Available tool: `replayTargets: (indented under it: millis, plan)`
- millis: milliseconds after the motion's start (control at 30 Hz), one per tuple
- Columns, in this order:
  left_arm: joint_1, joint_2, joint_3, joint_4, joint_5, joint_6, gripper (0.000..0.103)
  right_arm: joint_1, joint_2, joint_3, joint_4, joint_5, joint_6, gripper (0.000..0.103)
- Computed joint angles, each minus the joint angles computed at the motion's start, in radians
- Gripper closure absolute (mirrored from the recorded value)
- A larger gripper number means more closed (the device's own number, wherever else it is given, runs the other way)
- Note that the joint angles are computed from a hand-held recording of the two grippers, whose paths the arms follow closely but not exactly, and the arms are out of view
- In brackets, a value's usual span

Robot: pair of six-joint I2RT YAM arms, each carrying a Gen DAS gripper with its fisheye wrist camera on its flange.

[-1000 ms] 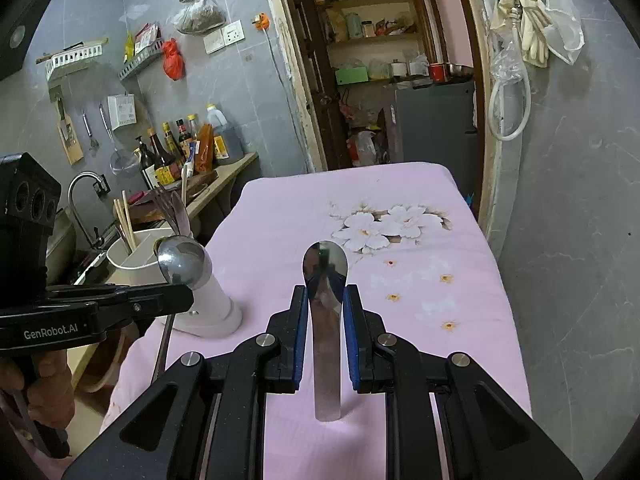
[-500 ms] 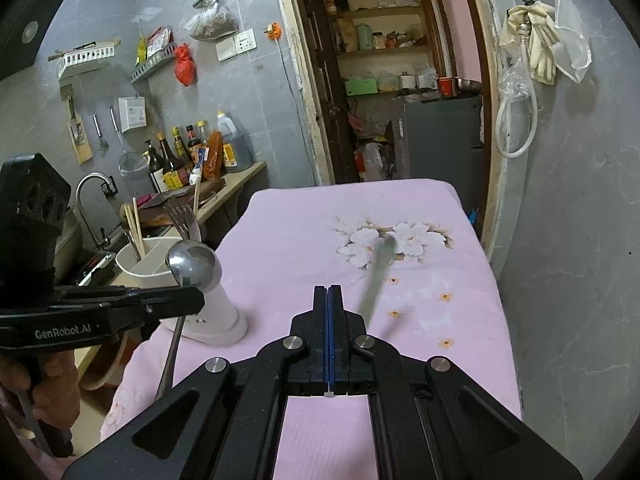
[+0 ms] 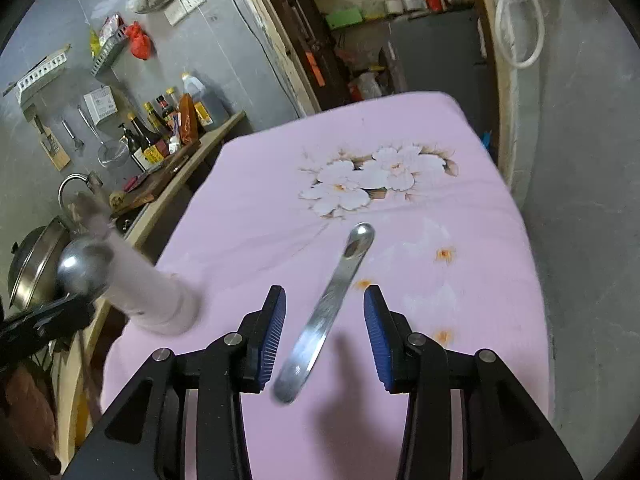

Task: Organize utensils
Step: 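Lift the spoon with the left tool while the right tool lifts the knife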

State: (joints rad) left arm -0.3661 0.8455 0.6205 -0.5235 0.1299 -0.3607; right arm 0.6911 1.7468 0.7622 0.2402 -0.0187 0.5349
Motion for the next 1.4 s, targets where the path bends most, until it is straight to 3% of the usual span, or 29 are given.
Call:
replayTargets:
  millis: [100,267,400,433,467,500,533,733,867,1033,1200,1300,1400]
  plan:
    - [-0.023,0.065,-0.017,0.059,-0.04,-0.039,0.101,-0.061,0.132,0.084,0.028,-0.089,-0.088,0.067]
    - [-0.052,0.168,-0.023,0.125,-0.095,-0.135,0.101,-0.126,0.312,0.308,-0.082,-0.207,-0.255,0.067]
    - [-0.09,0.218,-0.019,0.151,-0.145,-0.194,0.101,-0.139,0.35,0.386,-0.121,-0.249,-0.318,0.068]
    - [-0.102,0.232,-0.016,0.158,-0.157,-0.213,0.101,-0.138,0.351,0.387,-0.121,-0.242,-0.313,0.071]
    - [-0.115,0.241,-0.014,0.163,-0.169,-0.228,0.101,-0.135,0.345,0.382,-0.121,-0.225,-0.312,0.078]
    - [-0.125,0.255,-0.01,0.17,-0.177,-0.24,0.101,-0.138,0.342,0.378,-0.118,-0.219,-0.305,0.092]
    - [-0.139,0.256,-0.011,0.169,-0.19,-0.255,0.101,-0.145,0.341,0.373,-0.115,-0.234,-0.292,0.098]
    - [-0.181,0.254,0.016,0.145,-0.22,-0.263,0.101,-0.138,0.307,0.34,-0.122,-0.283,-0.305,0.101]
    - [-0.191,0.213,0.035,0.097,-0.23,-0.254,0.101,-0.148,0.205,0.217,-0.037,-0.327,-0.213,0.102]
    - [-0.215,0.114,0.054,0.033,-0.273,-0.249,0.101,-0.11,-0.053,0.034,0.029,-0.239,-0.133,0.102]
    - [-0.202,-0.011,0.094,-0.045,-0.298,-0.208,0.101,-0.009,-0.285,-0.037,-0.019,-0.066,-0.129,0.102]
    - [-0.133,-0.073,0.125,-0.088,-0.255,-0.162,0.101,0.068,-0.381,-0.028,-0.069,0.065,-0.127,0.102]
    - [0.017,-0.126,0.17,-0.134,-0.13,-0.073,0.101,0.137,-0.431,0.025,-0.125,0.183,-0.125,0.102]
